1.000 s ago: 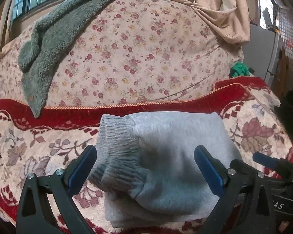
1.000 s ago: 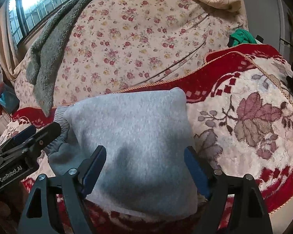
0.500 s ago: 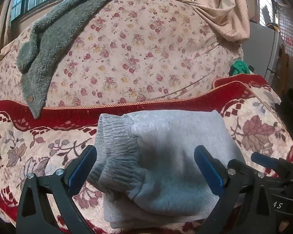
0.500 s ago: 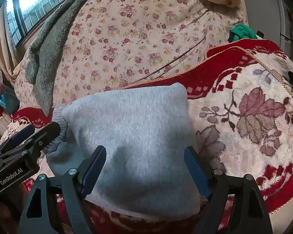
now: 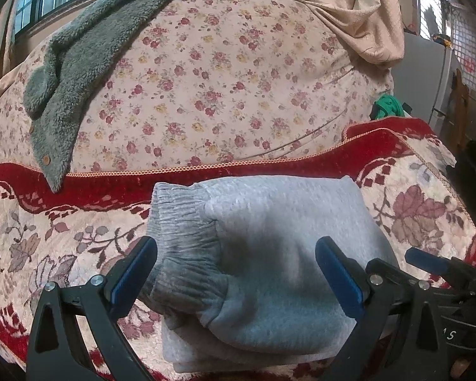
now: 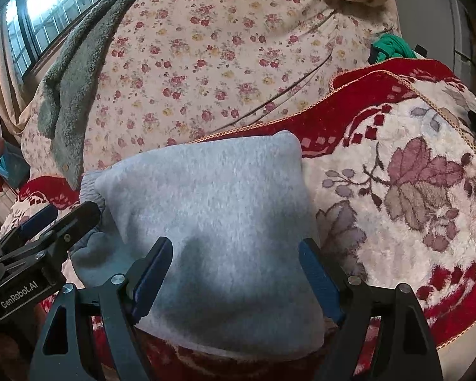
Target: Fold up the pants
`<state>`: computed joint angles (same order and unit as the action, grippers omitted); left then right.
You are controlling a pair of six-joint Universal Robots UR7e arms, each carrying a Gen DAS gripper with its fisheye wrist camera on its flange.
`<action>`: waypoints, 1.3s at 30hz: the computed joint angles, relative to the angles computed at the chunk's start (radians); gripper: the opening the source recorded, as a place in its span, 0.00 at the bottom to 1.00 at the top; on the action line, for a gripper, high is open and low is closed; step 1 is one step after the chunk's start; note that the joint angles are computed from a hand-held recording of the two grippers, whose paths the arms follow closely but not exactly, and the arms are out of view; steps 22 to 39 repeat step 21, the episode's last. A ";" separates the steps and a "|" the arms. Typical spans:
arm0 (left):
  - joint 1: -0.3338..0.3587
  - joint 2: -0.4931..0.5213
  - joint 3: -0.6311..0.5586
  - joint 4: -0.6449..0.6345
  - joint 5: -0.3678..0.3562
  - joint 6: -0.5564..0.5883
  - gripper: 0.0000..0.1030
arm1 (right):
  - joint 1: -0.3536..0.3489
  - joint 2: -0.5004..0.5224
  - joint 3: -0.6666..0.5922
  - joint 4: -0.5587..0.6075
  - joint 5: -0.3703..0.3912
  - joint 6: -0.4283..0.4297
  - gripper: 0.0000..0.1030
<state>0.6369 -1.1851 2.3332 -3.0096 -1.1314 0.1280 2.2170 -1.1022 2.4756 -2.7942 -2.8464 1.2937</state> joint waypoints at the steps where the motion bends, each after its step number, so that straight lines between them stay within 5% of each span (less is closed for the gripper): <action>1: 0.000 -0.001 0.000 0.001 -0.002 -0.002 0.97 | 0.000 0.000 0.001 0.000 0.000 -0.001 0.83; 39: 0.006 0.019 0.010 -0.060 -0.011 0.063 0.97 | -0.012 -0.025 0.014 0.054 0.004 0.051 0.84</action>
